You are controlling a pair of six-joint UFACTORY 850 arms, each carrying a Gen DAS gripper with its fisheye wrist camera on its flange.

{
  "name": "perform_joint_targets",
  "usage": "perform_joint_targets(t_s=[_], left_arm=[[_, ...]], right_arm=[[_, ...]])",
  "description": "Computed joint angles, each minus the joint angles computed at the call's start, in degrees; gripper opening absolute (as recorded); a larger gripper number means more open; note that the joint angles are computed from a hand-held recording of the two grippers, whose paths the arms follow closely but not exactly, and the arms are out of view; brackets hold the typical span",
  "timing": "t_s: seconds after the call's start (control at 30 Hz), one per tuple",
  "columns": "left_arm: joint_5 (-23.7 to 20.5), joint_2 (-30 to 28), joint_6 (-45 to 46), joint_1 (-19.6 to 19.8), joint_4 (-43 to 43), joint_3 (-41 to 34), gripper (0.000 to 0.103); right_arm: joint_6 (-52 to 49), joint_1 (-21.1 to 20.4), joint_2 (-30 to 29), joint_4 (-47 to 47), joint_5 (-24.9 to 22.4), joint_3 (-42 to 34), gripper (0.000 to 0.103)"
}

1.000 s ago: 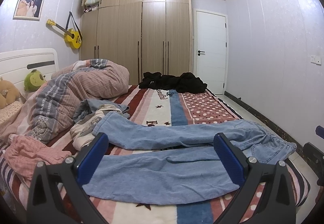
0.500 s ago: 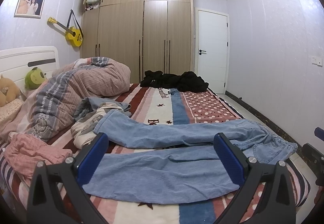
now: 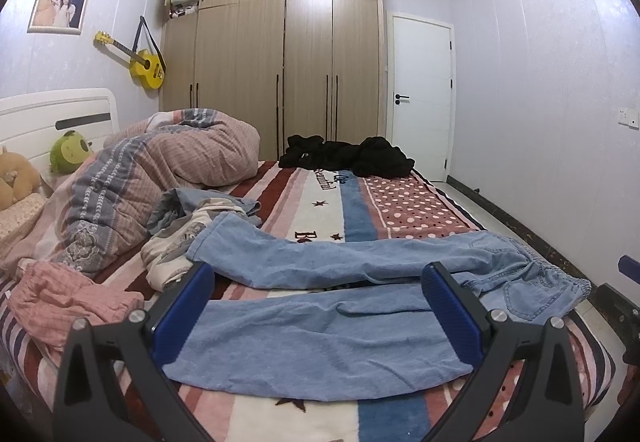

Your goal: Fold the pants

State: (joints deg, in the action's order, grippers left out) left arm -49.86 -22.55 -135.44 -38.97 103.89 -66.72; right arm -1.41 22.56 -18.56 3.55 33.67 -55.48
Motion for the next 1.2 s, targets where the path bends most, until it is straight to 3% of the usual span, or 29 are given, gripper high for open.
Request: perform_joint_targets(t_s=[0.3,0.6,0.87,1.03,1.2], left_arm=[[2.25,-1.26,-0.47,1.96,-1.67,-0.49,0.102],[6.91,-1.64,-2.16,6.67,-3.72,2.6,0.102],[18.06,-1.14,-10.88,14.04,-6.08,8.04,0.102],[25.73,-1.92,-19.33,17.25,-1.39,10.37,0.102],[30.73,-3.99,-31.12,19.51,8.19,10.6,0.102]], right_arm=[[3.33,-1.32,-2.61,-3.21,-3.1,-2.51,0.103],[9.76,-5.06,-9.42,-6.91,-8.62,-7.52,0.102],[31.12,-8.38,-14.97,-23.1,-12.31,-11.77,0.102],[50.78,-10.43,-17.82,-38.62,-11.75,-14.18,0.102],[60.15,-12.04,-20.06,-44.48,-11.08,-16.34,0.102]])
